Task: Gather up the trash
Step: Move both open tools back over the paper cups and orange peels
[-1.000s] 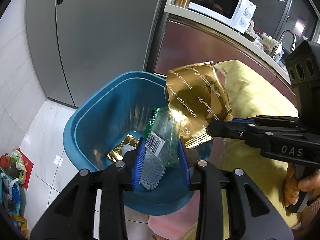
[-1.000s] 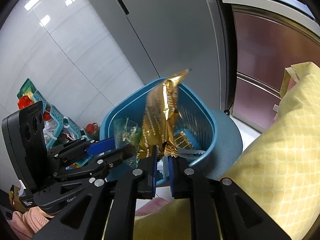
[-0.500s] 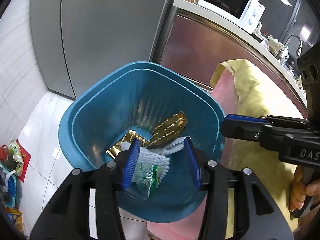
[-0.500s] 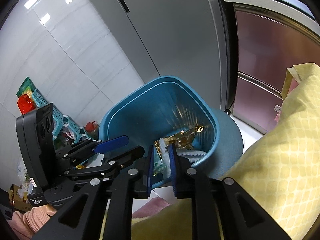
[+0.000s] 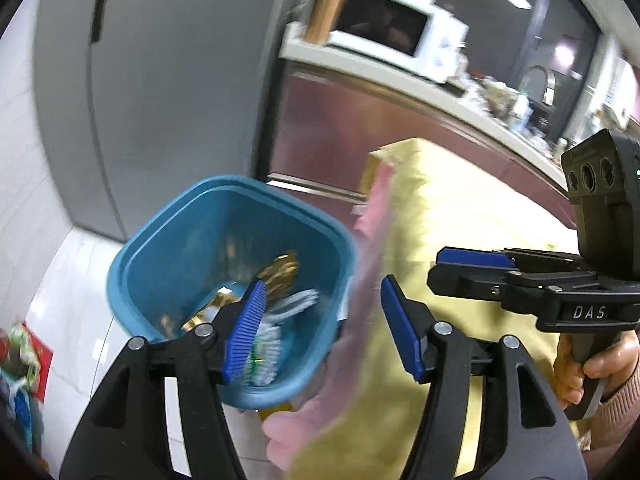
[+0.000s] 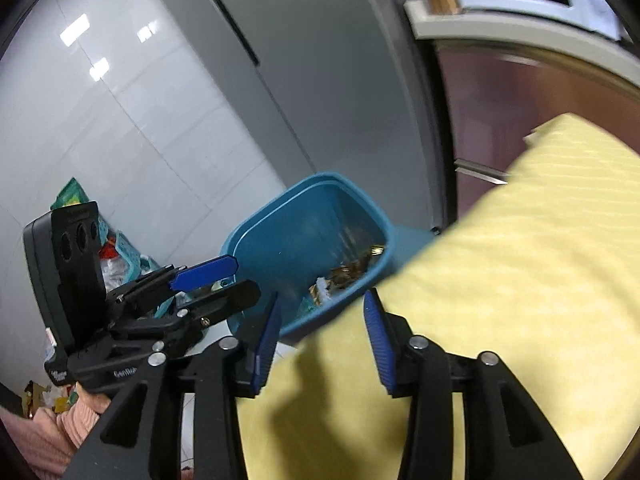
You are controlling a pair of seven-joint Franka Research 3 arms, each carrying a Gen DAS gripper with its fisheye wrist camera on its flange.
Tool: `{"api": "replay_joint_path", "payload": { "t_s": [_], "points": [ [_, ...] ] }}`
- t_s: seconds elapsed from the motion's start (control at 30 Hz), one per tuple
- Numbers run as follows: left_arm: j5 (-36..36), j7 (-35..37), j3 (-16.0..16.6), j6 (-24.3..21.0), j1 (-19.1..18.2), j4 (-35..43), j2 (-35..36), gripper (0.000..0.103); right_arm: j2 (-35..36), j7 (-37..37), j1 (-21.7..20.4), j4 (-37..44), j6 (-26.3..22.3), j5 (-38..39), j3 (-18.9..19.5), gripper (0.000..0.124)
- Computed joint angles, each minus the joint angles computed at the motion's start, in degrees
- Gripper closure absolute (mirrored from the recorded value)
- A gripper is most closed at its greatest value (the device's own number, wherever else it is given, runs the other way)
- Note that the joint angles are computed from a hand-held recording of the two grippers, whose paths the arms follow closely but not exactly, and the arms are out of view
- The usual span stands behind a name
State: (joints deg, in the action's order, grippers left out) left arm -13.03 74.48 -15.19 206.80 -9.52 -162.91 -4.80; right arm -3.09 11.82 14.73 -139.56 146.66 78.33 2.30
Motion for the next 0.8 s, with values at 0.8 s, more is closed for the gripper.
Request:
{"api": "replay_joint_path", "payload": {
  "t_s": [0.8],
  "points": [
    [28.4,-10.8,-2.9,-6.4,-13.9,20.6,11.8,0.041,-29.8,-8.6,-17.3,-21.9,4.5,2.0,-18.3,0.077]
  ]
}}
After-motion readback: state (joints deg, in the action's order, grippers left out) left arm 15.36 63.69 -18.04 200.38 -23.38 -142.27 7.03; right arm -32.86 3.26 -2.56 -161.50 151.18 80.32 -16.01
